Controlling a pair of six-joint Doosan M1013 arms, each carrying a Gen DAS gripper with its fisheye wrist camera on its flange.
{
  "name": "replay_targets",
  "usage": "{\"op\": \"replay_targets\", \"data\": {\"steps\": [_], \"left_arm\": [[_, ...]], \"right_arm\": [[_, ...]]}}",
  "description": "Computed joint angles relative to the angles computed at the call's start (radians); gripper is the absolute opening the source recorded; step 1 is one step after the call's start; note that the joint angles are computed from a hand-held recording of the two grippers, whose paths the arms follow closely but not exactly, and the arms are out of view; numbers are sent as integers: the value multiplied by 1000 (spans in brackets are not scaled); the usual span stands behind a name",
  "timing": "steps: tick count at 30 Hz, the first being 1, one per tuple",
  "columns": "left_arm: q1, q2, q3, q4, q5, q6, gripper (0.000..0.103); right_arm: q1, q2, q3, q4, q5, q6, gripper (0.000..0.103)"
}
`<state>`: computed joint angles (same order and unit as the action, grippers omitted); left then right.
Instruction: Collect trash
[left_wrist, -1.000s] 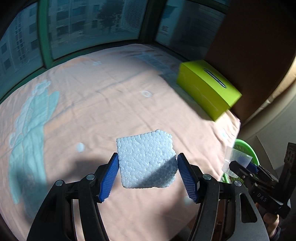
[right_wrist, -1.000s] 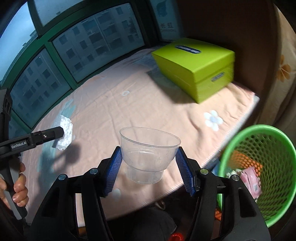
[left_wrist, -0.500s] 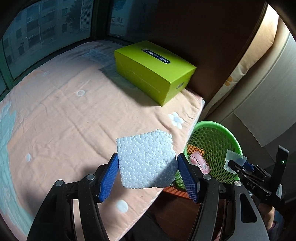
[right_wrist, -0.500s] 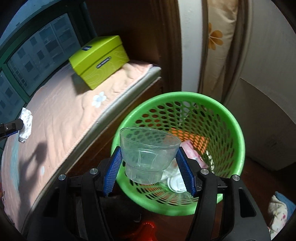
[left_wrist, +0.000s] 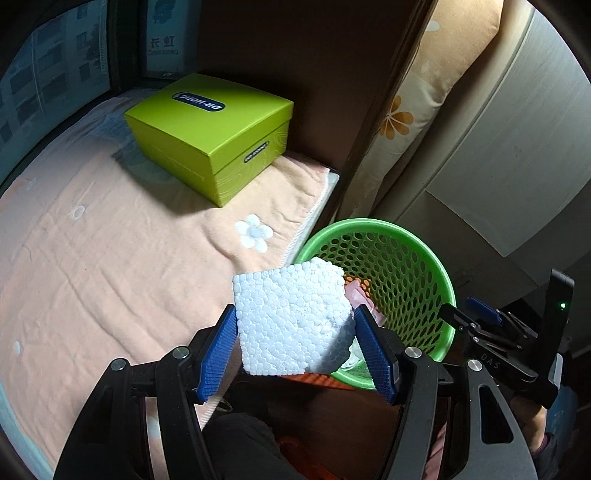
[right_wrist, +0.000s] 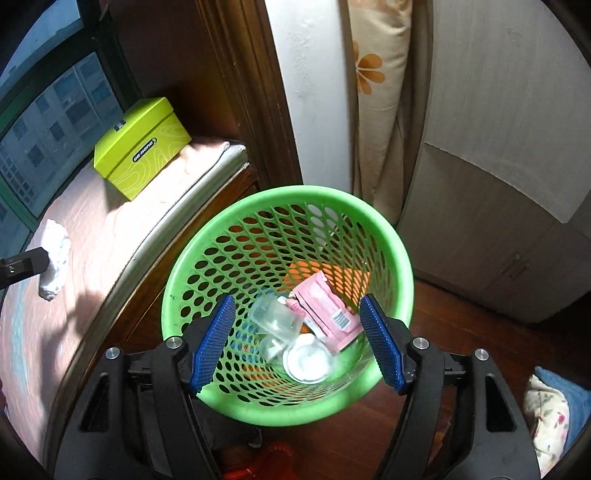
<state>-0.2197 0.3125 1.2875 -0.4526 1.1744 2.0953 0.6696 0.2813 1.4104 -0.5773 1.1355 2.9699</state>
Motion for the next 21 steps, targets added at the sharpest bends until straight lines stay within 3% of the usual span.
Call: {"op": "replay_targets", "data": {"steps": [18, 21], "left_arm": [[-91, 17, 18, 3, 51, 12, 63], [-100, 16, 22, 16, 38, 6, 80]], "right_arm": [[49, -57, 47, -95, 36, 116, 78], [54, -61, 52, -100, 39, 125, 78]]}}
